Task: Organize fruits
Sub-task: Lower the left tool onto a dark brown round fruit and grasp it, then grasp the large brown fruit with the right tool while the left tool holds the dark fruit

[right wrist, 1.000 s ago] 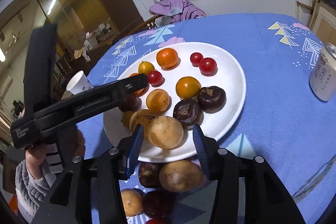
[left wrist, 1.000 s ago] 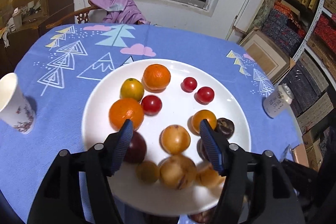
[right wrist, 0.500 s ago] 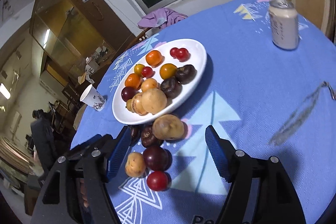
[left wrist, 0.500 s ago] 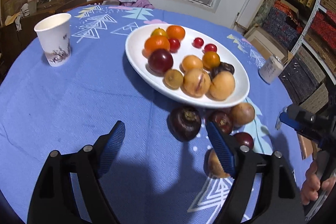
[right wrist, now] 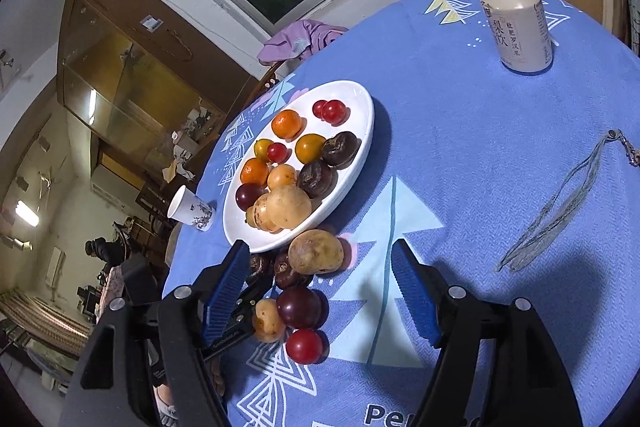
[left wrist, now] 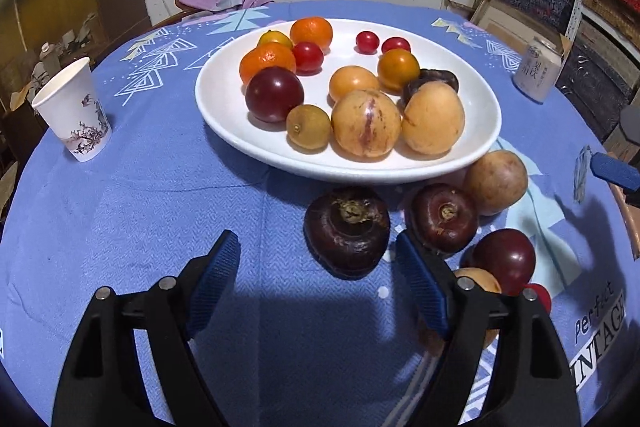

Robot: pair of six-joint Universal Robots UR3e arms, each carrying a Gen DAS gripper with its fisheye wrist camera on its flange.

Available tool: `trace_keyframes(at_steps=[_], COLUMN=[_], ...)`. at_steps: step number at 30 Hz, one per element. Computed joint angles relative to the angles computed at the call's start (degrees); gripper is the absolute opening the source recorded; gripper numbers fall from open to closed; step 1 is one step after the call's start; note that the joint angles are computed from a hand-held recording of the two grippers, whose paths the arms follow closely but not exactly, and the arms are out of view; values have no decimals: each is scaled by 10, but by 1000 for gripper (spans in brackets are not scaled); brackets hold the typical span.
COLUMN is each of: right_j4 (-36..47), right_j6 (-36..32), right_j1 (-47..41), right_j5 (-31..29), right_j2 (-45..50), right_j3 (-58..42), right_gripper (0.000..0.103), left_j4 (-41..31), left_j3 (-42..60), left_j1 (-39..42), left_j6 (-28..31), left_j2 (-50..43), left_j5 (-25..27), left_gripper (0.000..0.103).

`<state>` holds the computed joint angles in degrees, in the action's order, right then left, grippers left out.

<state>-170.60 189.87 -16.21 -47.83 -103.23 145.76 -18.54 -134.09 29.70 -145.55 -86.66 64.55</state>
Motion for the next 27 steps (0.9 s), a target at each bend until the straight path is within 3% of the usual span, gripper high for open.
trace_keyframes(at_steps=[4,6,7,8,13,22,27], right_j4=[-2,-3,-4,-4,0,-25,-65], right_j6=[2,4,5,6,3,-8,-4], right_j1=[6,8,9,9,10,53,99], right_j5=[-7,-10,-11,-11,-10,-34,-72], right_j2=[8,11,12,12,14,54,98], right_j3=[-4,-5,-6,-6,-8,-25,-45], right_gripper=[74,74,74,74,74,74,74], left_j4=[-26,-20,-21,-21,-53,-165,-199], left_j3=[30,35,34,32,30,-53,-44], left_j1=[4,2,6,8,32,156,166], left_j6=[-12,-19,-17,-15,7,143,159], left_j2=[-24,-29,-27,-25,-13,137,135], left_j5=[-9,-7,-14,-17,-43,-88,-95], left_gripper=[76,66,52,45,44,44,44])
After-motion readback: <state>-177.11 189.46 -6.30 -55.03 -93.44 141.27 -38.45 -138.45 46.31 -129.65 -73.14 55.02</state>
